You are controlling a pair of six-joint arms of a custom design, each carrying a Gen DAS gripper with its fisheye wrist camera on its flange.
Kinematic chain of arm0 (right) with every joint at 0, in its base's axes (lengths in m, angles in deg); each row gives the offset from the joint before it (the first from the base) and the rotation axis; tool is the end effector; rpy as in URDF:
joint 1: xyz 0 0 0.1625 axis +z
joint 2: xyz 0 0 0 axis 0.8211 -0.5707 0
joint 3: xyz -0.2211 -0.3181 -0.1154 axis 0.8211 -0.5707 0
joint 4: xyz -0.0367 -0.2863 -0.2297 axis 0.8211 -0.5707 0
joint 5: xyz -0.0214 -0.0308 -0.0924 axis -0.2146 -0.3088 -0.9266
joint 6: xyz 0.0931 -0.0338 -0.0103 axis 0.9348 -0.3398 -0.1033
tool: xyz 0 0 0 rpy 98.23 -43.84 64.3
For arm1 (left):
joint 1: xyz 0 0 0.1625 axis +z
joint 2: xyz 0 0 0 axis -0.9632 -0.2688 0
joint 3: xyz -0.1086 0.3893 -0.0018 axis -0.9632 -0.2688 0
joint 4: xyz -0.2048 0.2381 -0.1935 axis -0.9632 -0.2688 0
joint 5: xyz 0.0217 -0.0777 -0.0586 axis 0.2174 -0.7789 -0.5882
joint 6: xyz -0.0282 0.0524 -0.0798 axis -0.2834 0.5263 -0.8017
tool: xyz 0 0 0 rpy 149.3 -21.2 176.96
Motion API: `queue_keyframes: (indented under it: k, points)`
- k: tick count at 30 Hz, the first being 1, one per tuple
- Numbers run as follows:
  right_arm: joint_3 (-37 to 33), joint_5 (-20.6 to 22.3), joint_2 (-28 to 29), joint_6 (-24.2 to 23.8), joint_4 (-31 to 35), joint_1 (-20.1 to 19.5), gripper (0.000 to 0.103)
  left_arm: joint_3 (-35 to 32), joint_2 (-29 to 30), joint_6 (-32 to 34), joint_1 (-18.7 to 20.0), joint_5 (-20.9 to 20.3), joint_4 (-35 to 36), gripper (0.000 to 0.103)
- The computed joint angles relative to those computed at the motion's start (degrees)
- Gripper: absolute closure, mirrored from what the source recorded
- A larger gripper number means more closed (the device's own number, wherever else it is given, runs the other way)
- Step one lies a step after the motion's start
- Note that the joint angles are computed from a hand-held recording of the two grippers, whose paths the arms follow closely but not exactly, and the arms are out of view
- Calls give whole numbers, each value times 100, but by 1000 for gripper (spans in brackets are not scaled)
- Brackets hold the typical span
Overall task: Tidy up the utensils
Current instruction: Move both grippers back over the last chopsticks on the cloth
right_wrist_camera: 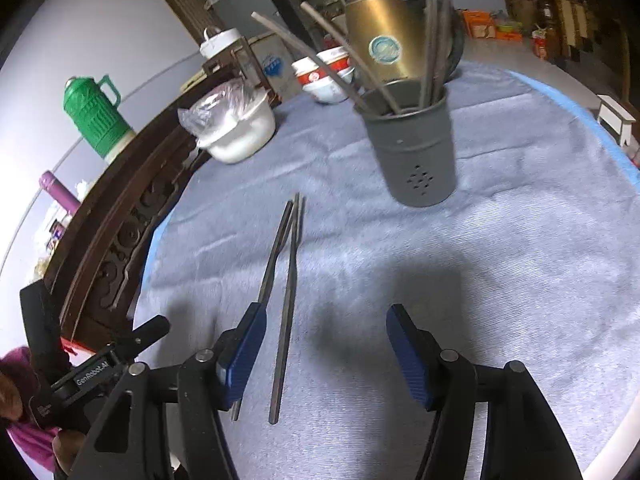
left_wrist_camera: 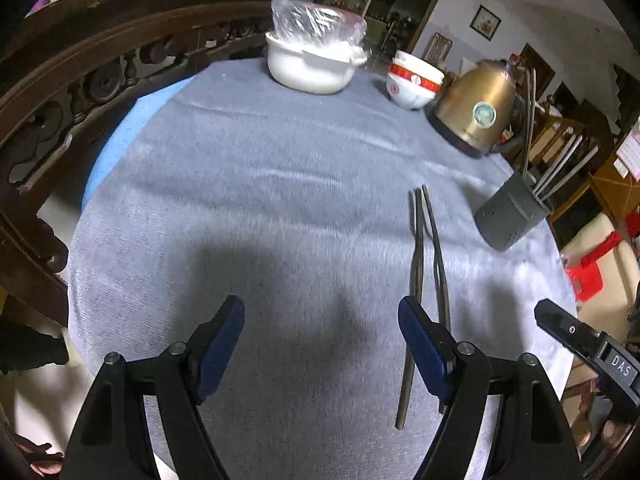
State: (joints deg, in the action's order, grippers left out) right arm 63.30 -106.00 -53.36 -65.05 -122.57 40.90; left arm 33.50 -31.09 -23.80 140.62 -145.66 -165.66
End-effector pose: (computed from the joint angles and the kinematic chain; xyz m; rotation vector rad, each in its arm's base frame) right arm 0.1509 -0.6543 0.1442 -0.1658 -2.4532 1.0425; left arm -0.1382 -0.7549 0.1134 0.5209 2.6387 -0.5636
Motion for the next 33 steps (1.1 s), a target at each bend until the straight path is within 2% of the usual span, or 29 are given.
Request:
queue_keyframes:
  k: [14, 33]
  points:
    - [-289, 110, 147, -28, 724, -105, 40, 26, 121, 288, -152, 390, 389, 23]
    - [-128, 179, 28, 11, 597, -228, 47, -62, 249, 455, -318, 772, 656, 23]
